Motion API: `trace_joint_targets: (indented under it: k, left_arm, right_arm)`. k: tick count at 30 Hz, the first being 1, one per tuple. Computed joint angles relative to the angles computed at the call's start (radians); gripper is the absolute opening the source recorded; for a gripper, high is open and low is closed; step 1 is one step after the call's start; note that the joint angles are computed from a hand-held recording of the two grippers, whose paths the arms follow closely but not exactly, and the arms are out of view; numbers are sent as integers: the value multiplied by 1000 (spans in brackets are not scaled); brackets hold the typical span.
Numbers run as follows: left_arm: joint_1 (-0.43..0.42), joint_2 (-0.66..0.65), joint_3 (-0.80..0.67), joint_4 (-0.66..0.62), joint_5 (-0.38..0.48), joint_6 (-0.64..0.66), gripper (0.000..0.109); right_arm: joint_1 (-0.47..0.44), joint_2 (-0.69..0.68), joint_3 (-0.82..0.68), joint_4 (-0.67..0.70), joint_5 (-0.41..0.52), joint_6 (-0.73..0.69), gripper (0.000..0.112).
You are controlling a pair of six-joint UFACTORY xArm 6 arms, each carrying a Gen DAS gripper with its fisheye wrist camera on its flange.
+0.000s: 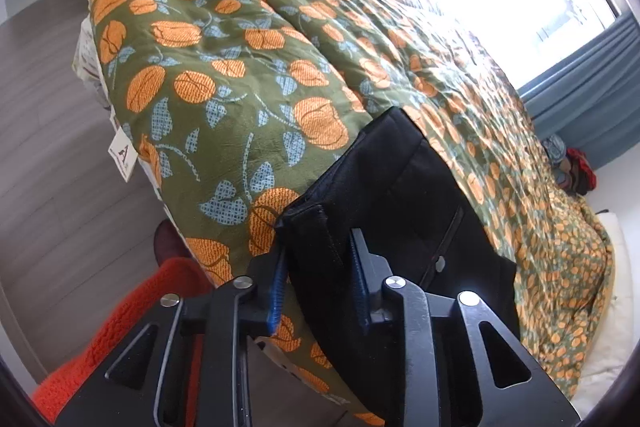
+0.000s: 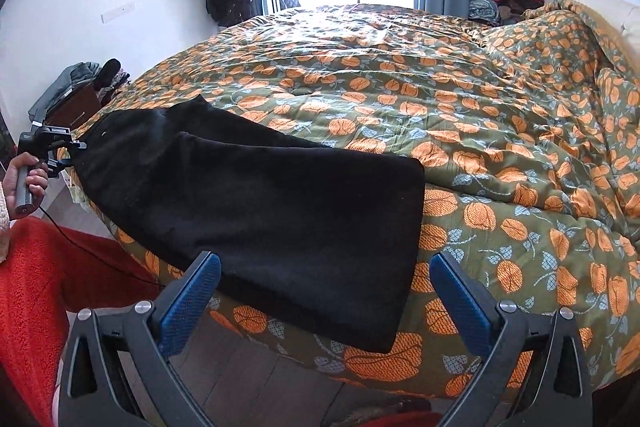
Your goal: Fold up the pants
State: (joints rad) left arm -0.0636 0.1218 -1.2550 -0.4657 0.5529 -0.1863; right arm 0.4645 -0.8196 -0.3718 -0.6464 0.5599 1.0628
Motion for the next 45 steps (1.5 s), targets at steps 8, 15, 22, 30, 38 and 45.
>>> trace_joint_targets:
  k: [8, 15, 22, 30, 38, 45]
  left_arm:
    - [-127, -119, -64, 220, 3, -36, 18]
    - [-416, -135, -197, 256, 38, 183, 18]
    - [-695, 46, -281, 322, 87, 219, 27]
    - [-794, -69, -82, 381, 134, 258, 66]
    - [-541, -134, -23, 470, 54, 61, 74]
    - [-508, -116, 55, 549, 11, -65, 73]
  right_arm:
    - [-83, -91, 54, 18, -57, 23, 103]
    - [-138, -150, 95, 64, -77, -1, 103]
    - [-174, -246, 126, 45, -19, 51, 103]
    - [-277, -470, 235, 177, -29, 40, 103]
    - [-233, -316, 252, 662, -298, -291, 103]
    - [-53, -15, 107, 696, -396, -437, 103]
